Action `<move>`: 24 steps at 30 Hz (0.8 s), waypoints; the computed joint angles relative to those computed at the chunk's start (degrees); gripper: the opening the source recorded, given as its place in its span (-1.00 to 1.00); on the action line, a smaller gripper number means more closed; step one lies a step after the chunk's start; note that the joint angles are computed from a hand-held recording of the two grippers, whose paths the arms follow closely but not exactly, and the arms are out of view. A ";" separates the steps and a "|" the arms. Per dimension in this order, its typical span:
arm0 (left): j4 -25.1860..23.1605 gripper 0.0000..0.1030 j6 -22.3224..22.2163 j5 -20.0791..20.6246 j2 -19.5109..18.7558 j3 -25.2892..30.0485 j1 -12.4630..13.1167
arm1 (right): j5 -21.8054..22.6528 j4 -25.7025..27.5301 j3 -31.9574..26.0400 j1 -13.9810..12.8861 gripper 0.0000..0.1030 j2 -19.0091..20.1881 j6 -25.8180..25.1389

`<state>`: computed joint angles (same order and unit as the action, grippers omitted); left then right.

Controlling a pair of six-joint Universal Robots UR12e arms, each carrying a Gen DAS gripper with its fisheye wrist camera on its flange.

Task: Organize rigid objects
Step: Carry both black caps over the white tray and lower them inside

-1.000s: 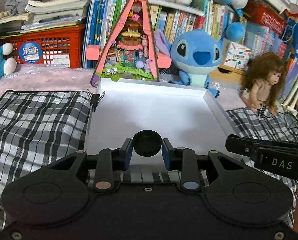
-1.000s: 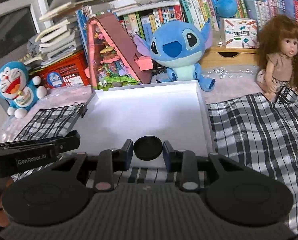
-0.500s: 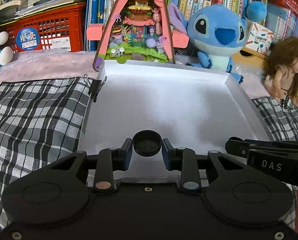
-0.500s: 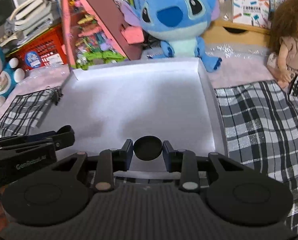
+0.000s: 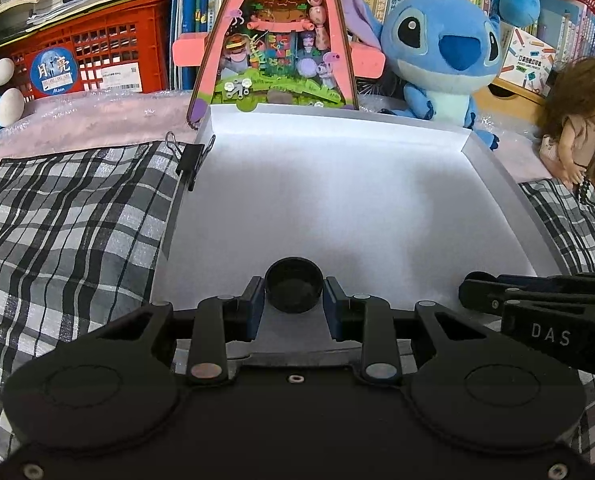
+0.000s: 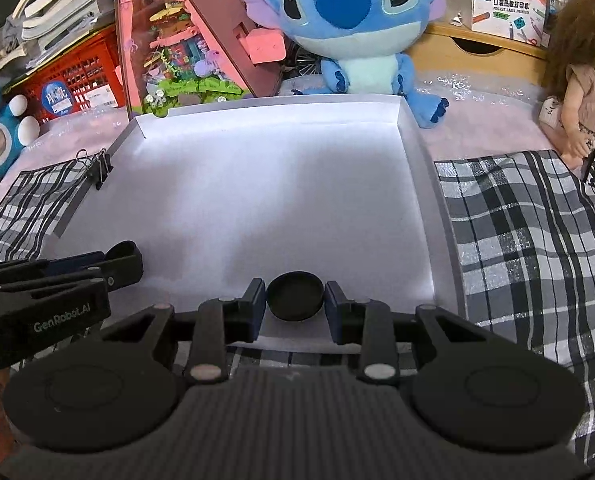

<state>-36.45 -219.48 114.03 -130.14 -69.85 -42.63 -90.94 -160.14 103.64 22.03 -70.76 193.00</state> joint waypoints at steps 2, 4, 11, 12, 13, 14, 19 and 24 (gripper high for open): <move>0.05 -0.43 0.33 0.34 -0.08 0.05 -0.07 | -0.01 0.28 -0.12 -0.01 -0.28 0.03 -0.18; -0.01 -0.43 0.55 0.49 -0.13 0.11 -0.11 | -0.05 0.49 -0.19 0.00 -0.28 0.04 -0.23; -0.05 -0.42 0.72 0.58 -0.19 0.18 -0.15 | -0.31 0.94 -0.38 0.09 -0.25 0.10 -0.64; -0.07 -0.42 0.83 0.66 -0.22 0.21 -0.17 | -0.31 0.94 -0.38 0.09 -0.24 0.10 -0.64; -0.06 -0.42 0.92 0.69 -0.23 0.22 -0.17 | -0.31 0.82 -0.34 0.11 -0.23 0.10 -0.64; 0.01 -0.42 0.92 0.66 -0.22 0.19 -0.16 | -0.37 0.71 -0.30 0.13 -0.22 0.11 -0.67; 0.93 -0.36 0.65 -0.29 0.24 -0.52 -0.03 | -0.82 0.26 -0.21 0.29 -0.20 0.13 -0.86; 2.11 -0.10 2.00 1.35 0.95 -1.46 -0.49 | -0.66 -1.20 0.39 0.29 0.22 -0.14 -0.40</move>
<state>-34.34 -217.48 115.37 -129.19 -71.31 -43.12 -91.60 -161.33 104.03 22.33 -70.90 192.60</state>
